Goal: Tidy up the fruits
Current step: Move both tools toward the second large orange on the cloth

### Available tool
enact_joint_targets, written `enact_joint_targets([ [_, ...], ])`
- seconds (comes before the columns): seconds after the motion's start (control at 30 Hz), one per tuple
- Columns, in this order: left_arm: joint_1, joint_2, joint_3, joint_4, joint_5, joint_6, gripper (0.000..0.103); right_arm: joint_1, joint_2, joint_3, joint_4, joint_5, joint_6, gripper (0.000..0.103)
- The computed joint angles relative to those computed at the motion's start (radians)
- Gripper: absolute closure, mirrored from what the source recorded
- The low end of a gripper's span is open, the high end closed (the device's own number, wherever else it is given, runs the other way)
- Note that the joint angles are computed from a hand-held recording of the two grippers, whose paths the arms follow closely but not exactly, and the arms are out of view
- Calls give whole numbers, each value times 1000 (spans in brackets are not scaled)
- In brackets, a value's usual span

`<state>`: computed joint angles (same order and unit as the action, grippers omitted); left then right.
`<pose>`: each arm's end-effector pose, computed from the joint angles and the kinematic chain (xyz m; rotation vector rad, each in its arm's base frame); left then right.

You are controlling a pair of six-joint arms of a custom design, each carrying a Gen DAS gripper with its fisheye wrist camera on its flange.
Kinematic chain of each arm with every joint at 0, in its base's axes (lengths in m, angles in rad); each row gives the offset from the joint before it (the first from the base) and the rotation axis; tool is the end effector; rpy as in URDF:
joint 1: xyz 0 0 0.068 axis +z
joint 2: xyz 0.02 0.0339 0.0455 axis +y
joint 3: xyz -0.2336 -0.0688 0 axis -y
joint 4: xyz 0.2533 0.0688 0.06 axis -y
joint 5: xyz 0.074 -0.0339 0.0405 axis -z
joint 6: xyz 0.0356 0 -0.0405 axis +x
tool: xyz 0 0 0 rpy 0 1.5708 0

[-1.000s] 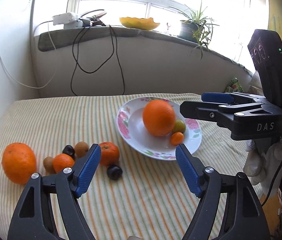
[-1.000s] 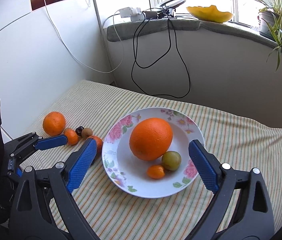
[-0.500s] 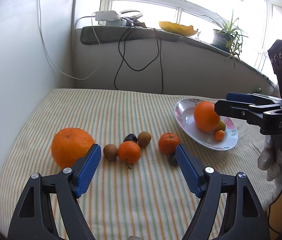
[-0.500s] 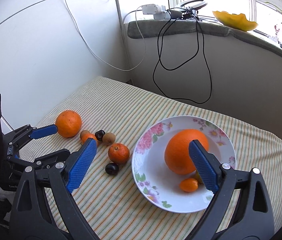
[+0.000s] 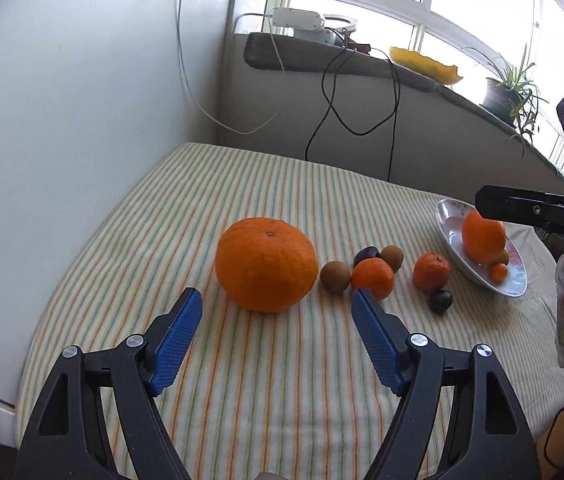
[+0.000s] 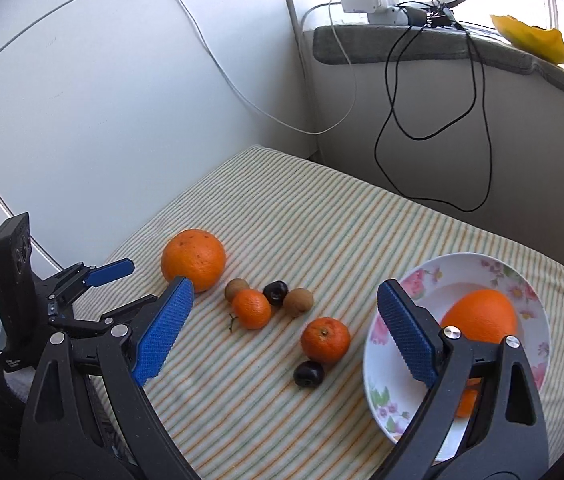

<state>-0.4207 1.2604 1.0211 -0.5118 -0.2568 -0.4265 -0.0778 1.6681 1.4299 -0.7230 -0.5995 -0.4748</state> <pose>0.2668 -0.1095 0.2602 -0.1352 2.2917 -0.1395 0.3627 -0.0081 0.2598 -0.6897 2.2662 0.4987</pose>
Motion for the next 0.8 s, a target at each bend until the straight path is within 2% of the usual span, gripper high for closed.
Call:
enact_joint_targets([
  [0.27,58,-12,-50,43,74,-3,26,110,68,40,-16,24,47,8],
  [0.63,112,33,-46,97,189,-12,26,226,234,185,-70,22,108,8],
  [0.8,123,57,-38,116,213,-17,26,255,336,284,-111,4,142,15],
])
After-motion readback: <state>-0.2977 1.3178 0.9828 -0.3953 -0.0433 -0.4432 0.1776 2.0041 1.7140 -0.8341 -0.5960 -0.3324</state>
